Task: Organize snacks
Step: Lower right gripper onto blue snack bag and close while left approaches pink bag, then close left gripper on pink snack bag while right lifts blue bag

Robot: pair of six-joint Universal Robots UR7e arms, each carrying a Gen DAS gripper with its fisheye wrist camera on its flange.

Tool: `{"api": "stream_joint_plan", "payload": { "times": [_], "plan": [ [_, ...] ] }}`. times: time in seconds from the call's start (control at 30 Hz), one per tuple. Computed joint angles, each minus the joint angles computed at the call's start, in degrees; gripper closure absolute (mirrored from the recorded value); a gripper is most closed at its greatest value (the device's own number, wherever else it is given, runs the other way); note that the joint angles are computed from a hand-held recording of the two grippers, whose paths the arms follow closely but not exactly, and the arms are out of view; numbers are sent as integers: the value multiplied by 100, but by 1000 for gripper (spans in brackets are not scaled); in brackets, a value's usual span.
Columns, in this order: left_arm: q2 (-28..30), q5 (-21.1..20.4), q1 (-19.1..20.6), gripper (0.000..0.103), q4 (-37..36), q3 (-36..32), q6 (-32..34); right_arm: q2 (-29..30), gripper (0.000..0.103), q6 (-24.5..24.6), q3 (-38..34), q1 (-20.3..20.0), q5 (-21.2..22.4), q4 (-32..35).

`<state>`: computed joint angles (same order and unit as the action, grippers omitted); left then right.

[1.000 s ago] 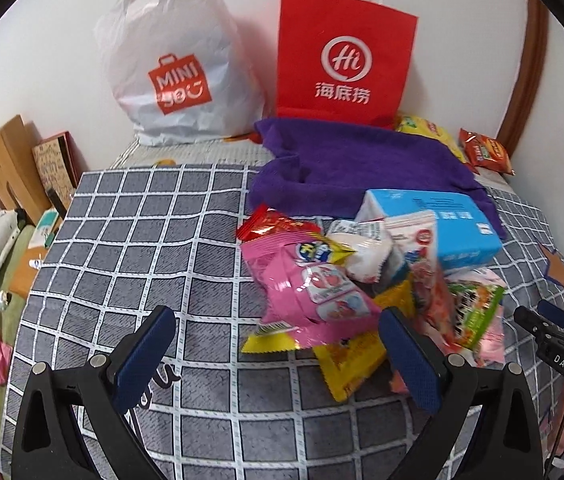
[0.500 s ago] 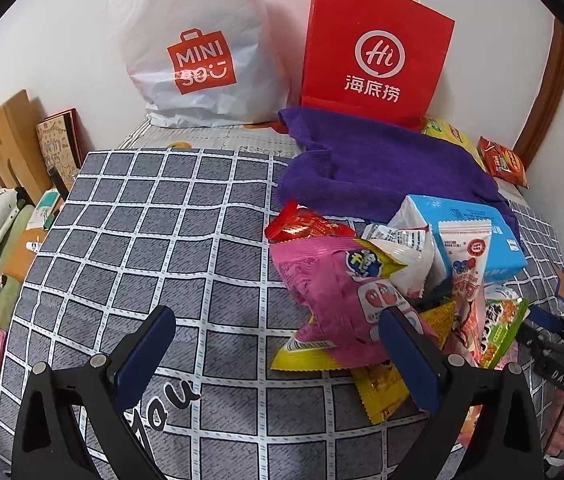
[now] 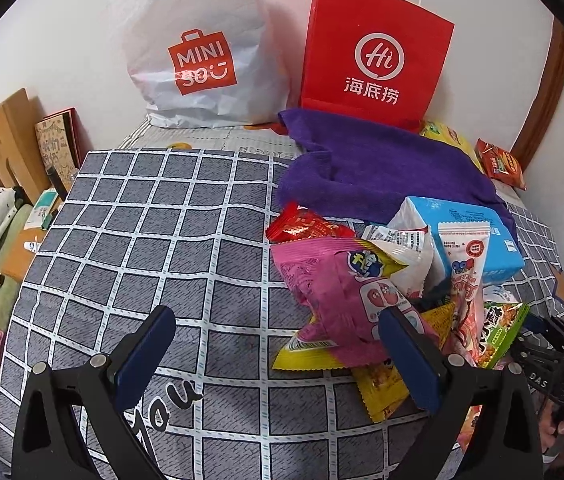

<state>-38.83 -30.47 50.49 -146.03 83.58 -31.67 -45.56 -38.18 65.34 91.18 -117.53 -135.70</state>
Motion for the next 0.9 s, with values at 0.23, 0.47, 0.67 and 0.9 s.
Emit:
{"api": "stream_joint_plan", "payload": {
  "times": [0.23, 0.47, 0.67, 0.9],
  "plan": [
    [-55, -65, 7, 1, -259, 108, 126, -347, 47, -64, 325, -97, -228, -417],
    [-36, -353, 17, 1, -683, 119, 393, -405, 42, 37, 374, -228, -312, -527],
    [171, -540, 70, 1, -544, -269, 473, -401, 40, -51, 491, -259, -195, -798],
    [455, -806, 208, 14, 9, -721, 173, -418, 38, -10, 483, -284, -117, -718]
  ]
}}
